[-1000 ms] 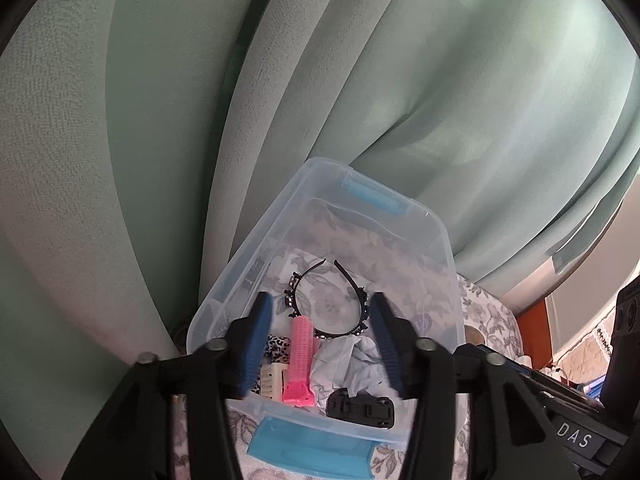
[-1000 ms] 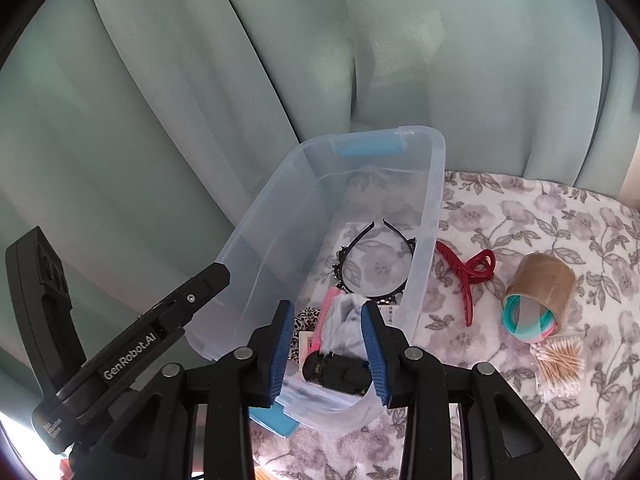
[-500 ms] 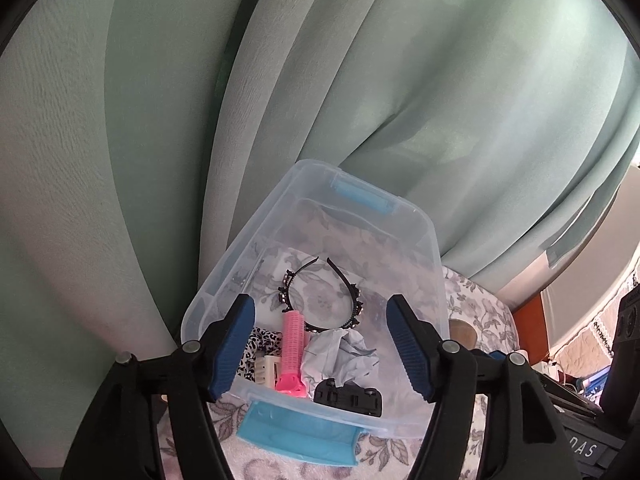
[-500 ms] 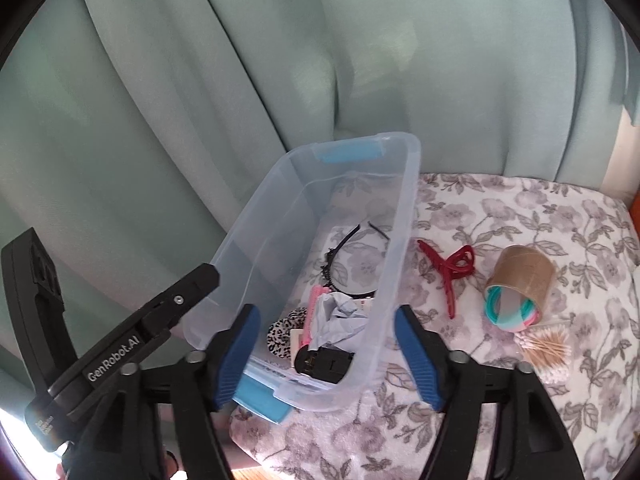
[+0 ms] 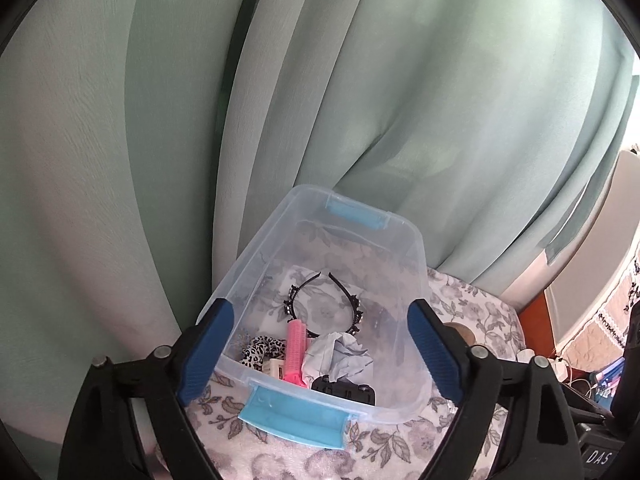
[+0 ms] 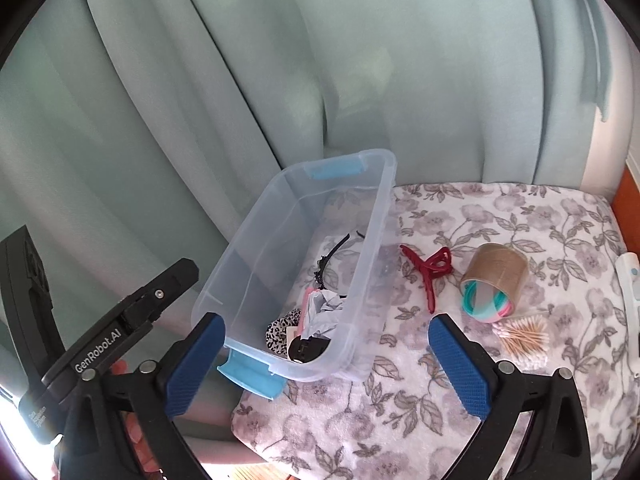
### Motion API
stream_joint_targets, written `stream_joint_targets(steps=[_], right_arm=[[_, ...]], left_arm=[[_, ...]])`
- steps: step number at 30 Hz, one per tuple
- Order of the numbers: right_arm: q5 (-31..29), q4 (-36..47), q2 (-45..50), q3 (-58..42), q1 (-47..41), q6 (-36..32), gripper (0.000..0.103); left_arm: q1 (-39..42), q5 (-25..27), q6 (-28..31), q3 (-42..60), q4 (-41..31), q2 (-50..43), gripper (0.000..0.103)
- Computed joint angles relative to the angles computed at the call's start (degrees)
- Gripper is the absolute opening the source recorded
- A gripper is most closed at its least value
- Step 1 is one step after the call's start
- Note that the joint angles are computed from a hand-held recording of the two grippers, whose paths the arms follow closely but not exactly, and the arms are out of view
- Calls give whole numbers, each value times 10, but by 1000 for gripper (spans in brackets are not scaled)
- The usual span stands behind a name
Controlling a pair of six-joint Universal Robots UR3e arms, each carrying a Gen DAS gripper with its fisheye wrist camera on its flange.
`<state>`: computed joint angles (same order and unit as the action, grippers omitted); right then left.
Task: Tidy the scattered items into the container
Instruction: 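Withdraw both grippers from the box back over the remaining table items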
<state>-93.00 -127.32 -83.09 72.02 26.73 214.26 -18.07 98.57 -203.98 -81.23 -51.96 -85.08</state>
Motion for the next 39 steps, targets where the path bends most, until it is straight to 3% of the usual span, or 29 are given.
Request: stream_joint_targets(steps=[10, 23, 32, 39], right_arm=[[-62, -27, -82, 78, 20, 17, 103], [-95, -37, -232, 211, -1, 23, 103], [-87, -64, -338, 304, -34, 21, 103], [-125, -79, -387, 345, -35, 8, 103]], left_arm=[[-70, 49, -7, 49, -25, -15, 94], [-199, 189, -41, 156, -81, -82, 94], [-269, 210, -32, 234, -101, -140, 95], [-294, 197, -25, 294, -126, -183, 95]])
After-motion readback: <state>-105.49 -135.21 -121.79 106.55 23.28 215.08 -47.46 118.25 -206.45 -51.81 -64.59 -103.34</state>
